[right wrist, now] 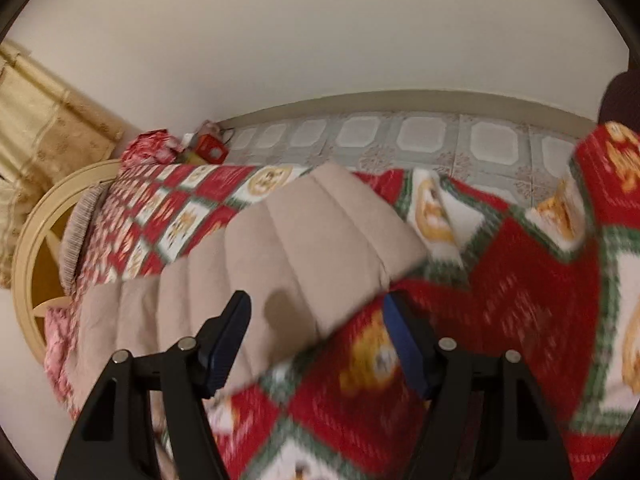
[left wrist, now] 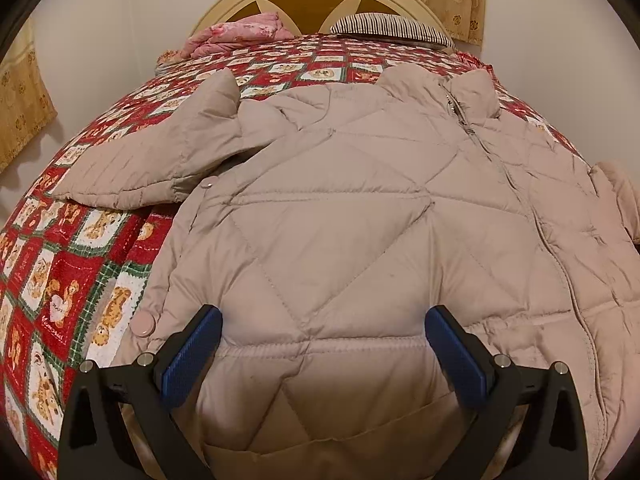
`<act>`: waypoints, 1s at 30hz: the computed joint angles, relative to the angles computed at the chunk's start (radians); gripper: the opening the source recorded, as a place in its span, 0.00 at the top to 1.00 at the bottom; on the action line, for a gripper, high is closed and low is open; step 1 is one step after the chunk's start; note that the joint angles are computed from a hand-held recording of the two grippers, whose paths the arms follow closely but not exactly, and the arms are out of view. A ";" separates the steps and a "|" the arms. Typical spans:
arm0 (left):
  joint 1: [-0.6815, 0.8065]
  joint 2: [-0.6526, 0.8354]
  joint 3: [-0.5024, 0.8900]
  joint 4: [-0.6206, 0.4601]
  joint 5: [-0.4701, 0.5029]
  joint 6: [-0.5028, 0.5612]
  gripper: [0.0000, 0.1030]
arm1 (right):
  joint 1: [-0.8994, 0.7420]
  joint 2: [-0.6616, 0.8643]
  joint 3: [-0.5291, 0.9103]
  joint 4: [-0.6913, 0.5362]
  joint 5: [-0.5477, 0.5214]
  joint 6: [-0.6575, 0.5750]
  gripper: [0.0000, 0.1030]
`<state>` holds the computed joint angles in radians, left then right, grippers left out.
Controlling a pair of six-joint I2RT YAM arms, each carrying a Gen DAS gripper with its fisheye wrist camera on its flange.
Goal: Fold large clothes
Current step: 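Grasp the pink jacket's sleeve cuff with the right gripper and lift it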
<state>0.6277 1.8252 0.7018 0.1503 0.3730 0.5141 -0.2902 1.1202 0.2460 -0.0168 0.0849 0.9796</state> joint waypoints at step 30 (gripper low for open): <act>0.103 0.006 0.044 -0.073 0.171 -0.018 0.01 | 0.987 0.017 0.728 -0.427 0.717 -0.185 0.92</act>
<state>0.7310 1.8311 0.7456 0.0772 0.5441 0.4959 0.6972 1.1377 0.9742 -0.4434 0.8022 0.7946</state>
